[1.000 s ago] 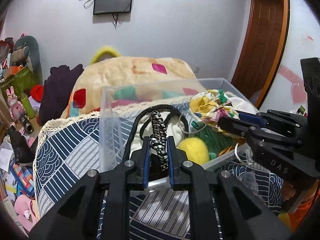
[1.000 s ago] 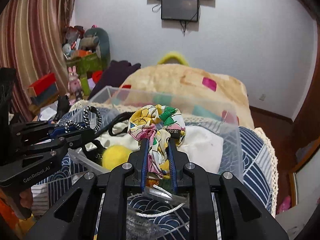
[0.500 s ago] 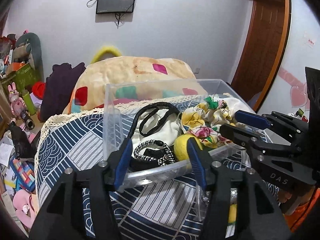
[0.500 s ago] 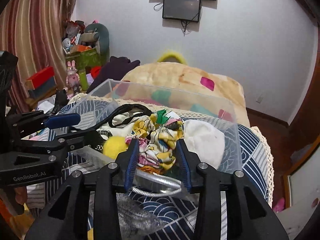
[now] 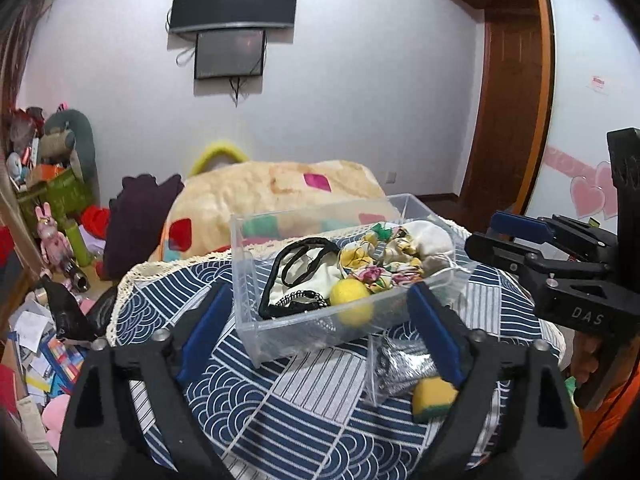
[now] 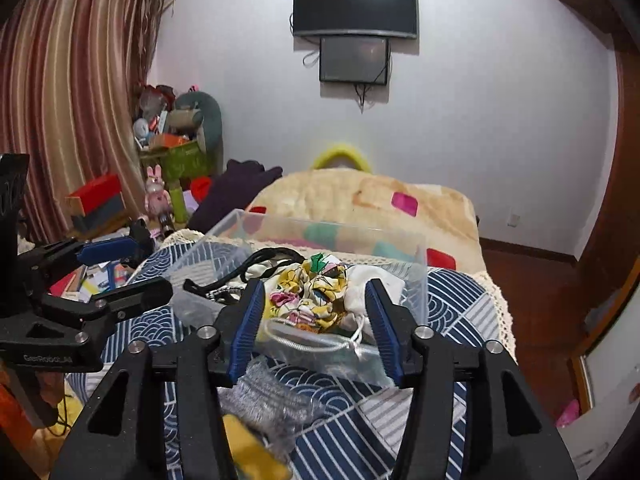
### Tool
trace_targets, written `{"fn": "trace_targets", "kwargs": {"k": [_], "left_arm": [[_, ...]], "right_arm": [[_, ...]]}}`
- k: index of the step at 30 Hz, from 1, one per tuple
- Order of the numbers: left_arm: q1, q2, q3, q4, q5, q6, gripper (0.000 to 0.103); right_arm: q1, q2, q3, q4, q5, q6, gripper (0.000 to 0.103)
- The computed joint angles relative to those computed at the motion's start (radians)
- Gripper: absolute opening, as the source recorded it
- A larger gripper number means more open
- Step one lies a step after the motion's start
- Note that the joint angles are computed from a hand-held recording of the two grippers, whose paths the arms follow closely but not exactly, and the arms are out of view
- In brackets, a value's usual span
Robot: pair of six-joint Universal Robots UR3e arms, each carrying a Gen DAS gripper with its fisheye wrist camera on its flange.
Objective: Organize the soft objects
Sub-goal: 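Grasp the yellow-green sponge with the right tool while the left tool grasps the silver mesh bag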
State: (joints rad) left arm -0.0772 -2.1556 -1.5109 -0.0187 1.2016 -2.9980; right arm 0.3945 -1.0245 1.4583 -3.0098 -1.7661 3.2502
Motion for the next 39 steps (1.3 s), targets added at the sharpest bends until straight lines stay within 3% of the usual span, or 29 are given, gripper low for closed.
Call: {"fn": "trace_targets", "kwargs": {"k": [9, 15, 20, 24, 31, 33, 39], "left_arm": [[0.003, 0.091, -0.257, 0.137, 0.016, 0.032, 0.097], [0.005, 0.09, -0.349, 0.152, 0.028, 0.041, 0.098], [0.006, 0.065, -0.362, 0.136, 0.021, 0.023, 0.098], [-0.022, 0.039, -0.331, 0.12, 0.045, 0.024, 0.098], [-0.065, 0.016, -0.309, 0.134, 0.081, 0.024, 0.098], [-0.07, 0.013, -0.313, 0.139, 0.084, 0.022, 0.098], [-0.087, -0.009, -0.253, 0.089, 0.086, 0.006, 0.098]], "right_arm": [[0.033, -0.046, 0.182, -0.095, 0.018, 0.023, 0.053], [0.034, -0.006, 0.24, -0.09, 0.074, 0.054, 0.053], [0.014, 0.018, 0.275, -0.086, 0.139, 0.073, 0.053], [-0.001, -0.013, 0.337, -0.13, 0.202, 0.082, 0.037], [0.039, 0.004, 0.355, -0.157, 0.13, 0.075, 0.034], [0.028, 0.003, 0.372, -0.178, 0.136, 0.081, 0.028], [0.019, -0.069, 0.46, -0.263, 0.137, 0.089, 0.025]]}}
